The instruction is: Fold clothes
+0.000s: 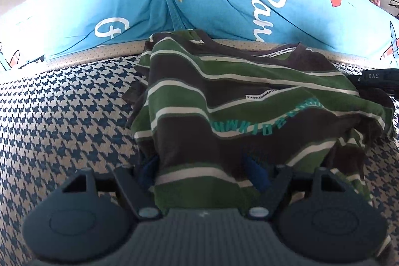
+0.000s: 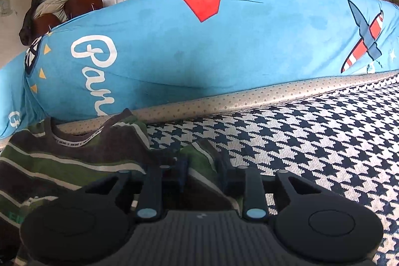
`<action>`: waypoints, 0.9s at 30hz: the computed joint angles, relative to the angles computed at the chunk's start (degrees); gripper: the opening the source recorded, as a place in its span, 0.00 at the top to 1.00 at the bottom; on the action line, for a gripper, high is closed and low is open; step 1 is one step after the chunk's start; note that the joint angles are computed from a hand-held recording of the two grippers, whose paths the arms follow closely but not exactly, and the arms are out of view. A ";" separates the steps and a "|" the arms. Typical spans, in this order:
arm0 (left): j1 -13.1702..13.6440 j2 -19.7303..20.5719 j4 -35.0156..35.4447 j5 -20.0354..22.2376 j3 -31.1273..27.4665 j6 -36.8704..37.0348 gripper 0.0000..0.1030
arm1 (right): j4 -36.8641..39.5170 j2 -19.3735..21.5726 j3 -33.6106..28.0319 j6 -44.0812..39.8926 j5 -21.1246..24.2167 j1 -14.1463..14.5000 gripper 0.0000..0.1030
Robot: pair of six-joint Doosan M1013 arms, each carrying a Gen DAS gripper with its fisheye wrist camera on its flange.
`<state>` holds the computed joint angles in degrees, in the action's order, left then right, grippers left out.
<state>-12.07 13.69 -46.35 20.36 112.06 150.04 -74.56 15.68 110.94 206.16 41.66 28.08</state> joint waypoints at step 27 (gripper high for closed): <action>-0.10 -0.90 -3.59 0.17 0.15 2.77 0.26 | 3.59 -4.63 1.93 14.34 15.93 0.60 0.87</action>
<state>-12.17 12.79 -49.94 20.53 112.20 152.82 -70.97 11.05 112.87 220.50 57.59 28.68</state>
